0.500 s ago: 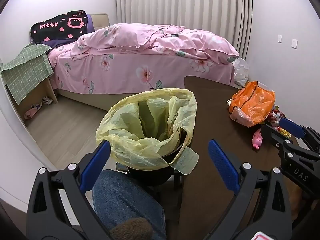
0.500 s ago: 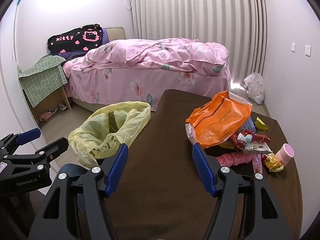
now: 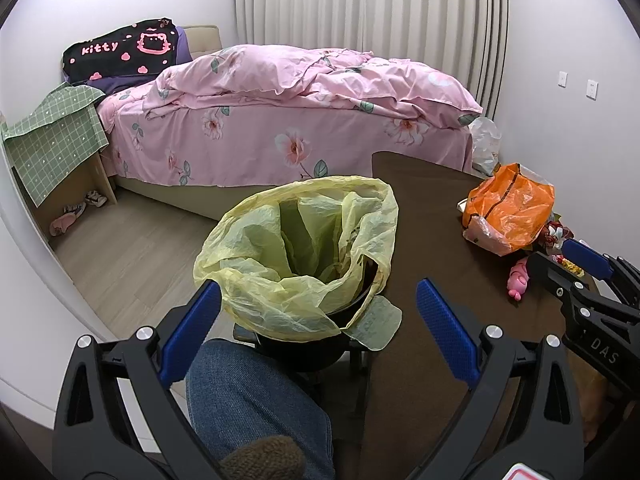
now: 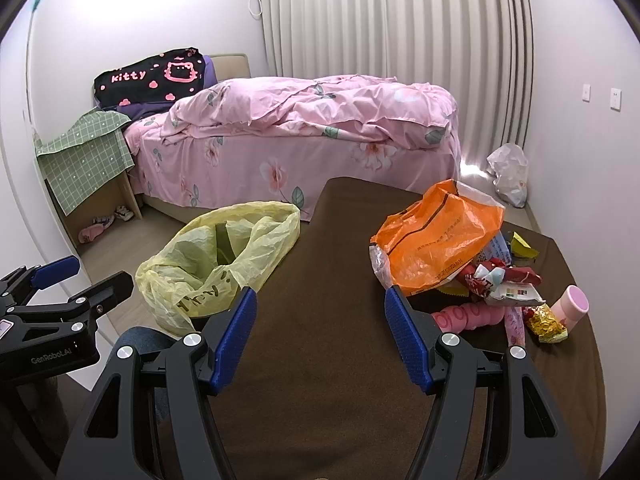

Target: Collect trash

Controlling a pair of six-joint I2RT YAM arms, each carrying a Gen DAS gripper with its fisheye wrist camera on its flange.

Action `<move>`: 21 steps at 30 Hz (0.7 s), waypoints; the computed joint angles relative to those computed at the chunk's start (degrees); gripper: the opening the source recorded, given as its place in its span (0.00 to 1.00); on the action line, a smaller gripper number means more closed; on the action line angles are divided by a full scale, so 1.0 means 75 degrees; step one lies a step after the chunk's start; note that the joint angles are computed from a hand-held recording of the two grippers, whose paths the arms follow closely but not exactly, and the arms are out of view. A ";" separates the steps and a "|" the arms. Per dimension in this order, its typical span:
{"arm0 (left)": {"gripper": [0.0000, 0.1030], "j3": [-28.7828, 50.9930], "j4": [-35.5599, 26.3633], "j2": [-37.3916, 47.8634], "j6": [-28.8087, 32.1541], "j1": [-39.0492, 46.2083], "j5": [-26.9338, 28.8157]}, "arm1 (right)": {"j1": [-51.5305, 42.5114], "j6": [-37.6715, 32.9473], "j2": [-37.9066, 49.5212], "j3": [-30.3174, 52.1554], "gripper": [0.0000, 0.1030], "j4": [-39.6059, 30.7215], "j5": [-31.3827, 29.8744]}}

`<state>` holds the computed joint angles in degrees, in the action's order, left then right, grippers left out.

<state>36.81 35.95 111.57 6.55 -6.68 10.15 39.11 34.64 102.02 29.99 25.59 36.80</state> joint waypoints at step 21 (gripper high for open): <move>0.90 0.0031 -0.0088 -0.0079 -0.0018 -0.0072 -0.0075 | -0.0070 -0.0091 0.0022 -0.0069 0.61 0.0215 -0.0036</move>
<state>37.04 35.29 110.98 6.41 -7.22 9.59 38.58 33.96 102.18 29.48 27.20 36.53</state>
